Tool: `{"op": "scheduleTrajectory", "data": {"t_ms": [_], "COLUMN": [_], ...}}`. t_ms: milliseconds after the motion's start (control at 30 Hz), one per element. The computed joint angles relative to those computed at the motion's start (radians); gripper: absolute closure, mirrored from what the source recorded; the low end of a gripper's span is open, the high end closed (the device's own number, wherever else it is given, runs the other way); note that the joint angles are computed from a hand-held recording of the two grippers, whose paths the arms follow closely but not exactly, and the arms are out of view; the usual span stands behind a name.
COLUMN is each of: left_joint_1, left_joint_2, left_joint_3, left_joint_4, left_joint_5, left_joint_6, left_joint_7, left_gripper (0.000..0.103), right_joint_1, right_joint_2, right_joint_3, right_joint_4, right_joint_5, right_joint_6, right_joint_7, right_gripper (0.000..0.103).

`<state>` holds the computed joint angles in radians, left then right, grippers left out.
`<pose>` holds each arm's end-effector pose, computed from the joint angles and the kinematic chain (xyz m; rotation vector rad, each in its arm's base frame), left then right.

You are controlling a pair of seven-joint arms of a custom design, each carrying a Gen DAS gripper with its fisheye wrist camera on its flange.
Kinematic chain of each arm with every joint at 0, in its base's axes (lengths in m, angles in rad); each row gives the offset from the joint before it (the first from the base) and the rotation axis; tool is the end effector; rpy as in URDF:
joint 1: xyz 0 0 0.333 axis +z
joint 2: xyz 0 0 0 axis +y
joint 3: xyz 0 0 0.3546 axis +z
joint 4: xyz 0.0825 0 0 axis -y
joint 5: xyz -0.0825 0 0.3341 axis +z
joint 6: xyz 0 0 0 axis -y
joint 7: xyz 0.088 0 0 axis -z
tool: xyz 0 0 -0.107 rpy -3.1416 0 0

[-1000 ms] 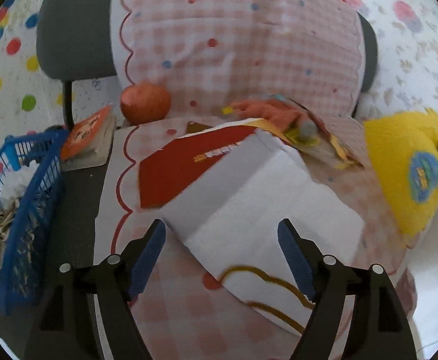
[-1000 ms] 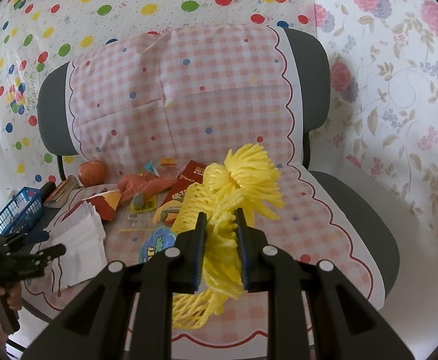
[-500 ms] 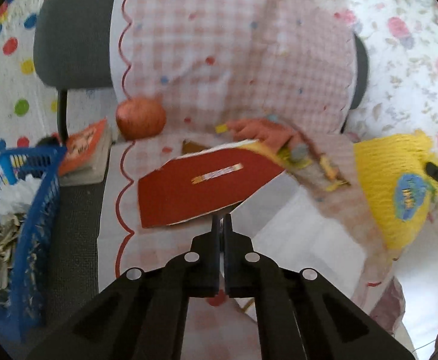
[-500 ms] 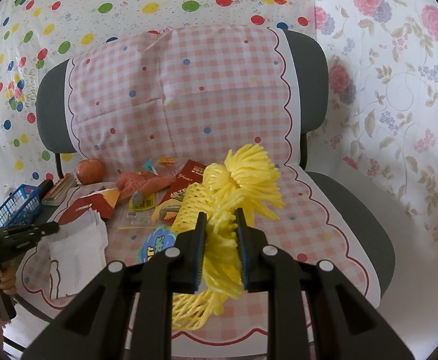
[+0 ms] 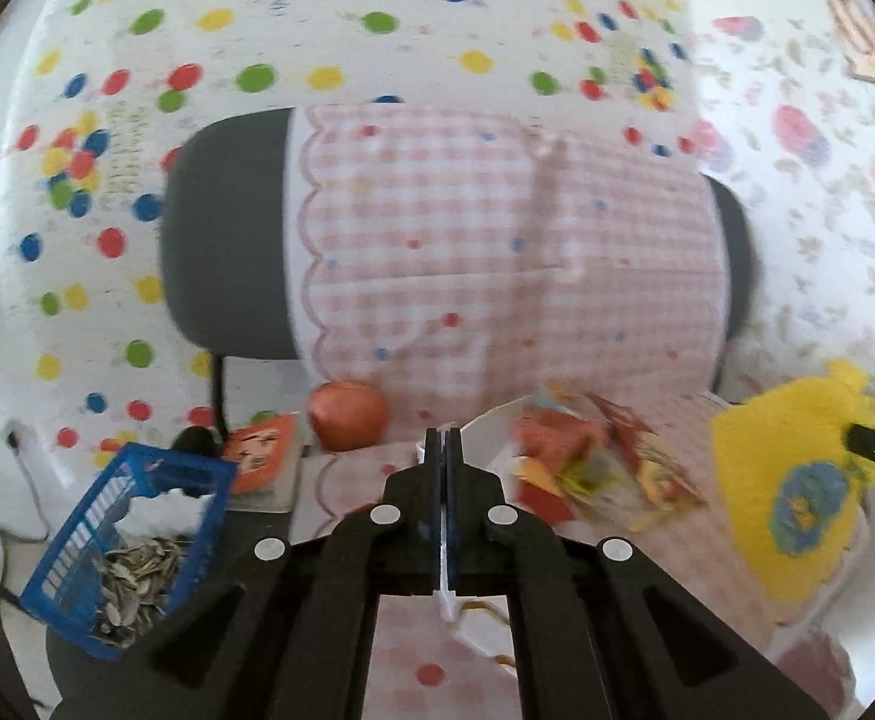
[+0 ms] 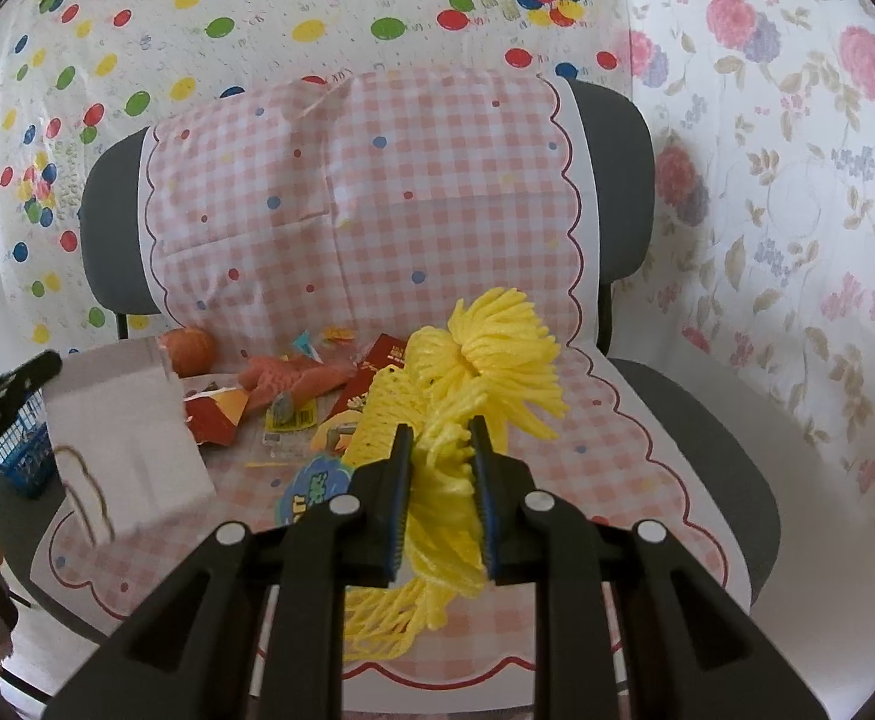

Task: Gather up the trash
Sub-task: 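Lower the left gripper to the white paper bag beside the red box, then grasp the white paper bag with the left gripper and lift it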

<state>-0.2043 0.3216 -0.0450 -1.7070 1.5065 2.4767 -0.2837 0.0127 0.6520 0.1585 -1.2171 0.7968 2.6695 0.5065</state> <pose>0.6309 -0.1598 0.5089 -1.7756 1.0236 -0.7307 0.7568 0.0655 0.5272 -1.9198 1.0304 -0.5586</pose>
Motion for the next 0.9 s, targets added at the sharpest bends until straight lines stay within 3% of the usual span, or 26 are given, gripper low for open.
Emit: {"op": "scheduleTrajectory", "data": {"t_ms": [100,267,367,433,500,567,633,700,800,900], "left_joint_1": [-0.008,0.027,0.063,0.08,0.085,0.056,0.06,0.046,0.023,0.027], "left_joint_2": [0.0,0.003,0.033,0.058,0.078,0.08,0.09,0.088,0.083,0.109], "left_joint_3": [0.0,-0.012,-0.014,-0.017,-0.018,0.004,0.014,0.014,0.014,-0.023], "left_joint_4": [-0.03,-0.079,-0.06,-0.041,-0.031,-0.028,-0.012,-0.017,-0.034,-0.027], "left_joint_5": [0.004,0.072,0.081,0.047,-0.022,-0.005,0.042,-0.004,-0.117,-0.333], "left_joint_6": [-0.03,0.161,0.339,0.433,0.496,0.504,0.598,0.57,0.472,0.365], "left_joint_7": [-0.026,-0.053,-0.057,0.002,0.096,0.089,0.055,0.111,0.207,0.42], "left_gripper": [0.102,0.099,0.096,0.095,0.082,0.055,0.052,0.051,0.036,0.034], "right_joint_1": [0.0,0.004,0.005,0.002,0.005,0.005,0.006,0.006,0.003,-0.004], "right_joint_2": [0.001,0.004,-0.002,-0.01,-0.012,-0.016,-0.019,-0.023,-0.024,-0.027], "right_joint_3": [0.001,0.001,0.004,0.007,0.004,0.004,0.002,0.001,0.002,0.005], "right_joint_4": [0.003,0.007,-0.005,-0.018,-0.021,-0.027,-0.035,-0.042,-0.038,-0.04], "right_joint_5": [-0.002,-0.01,-0.008,-0.001,0.001,0.007,0.01,0.015,0.021,0.029], "right_joint_6": [-0.002,-0.012,-0.018,-0.019,-0.017,-0.014,-0.009,-0.004,-0.003,-0.001], "right_joint_7": [-0.004,-0.006,-0.014,-0.026,-0.027,-0.024,-0.026,-0.023,-0.022,-0.031], "right_gripper": [0.084,0.084,0.084,0.084,0.084,0.084,0.084,0.084,0.084,0.084]}}
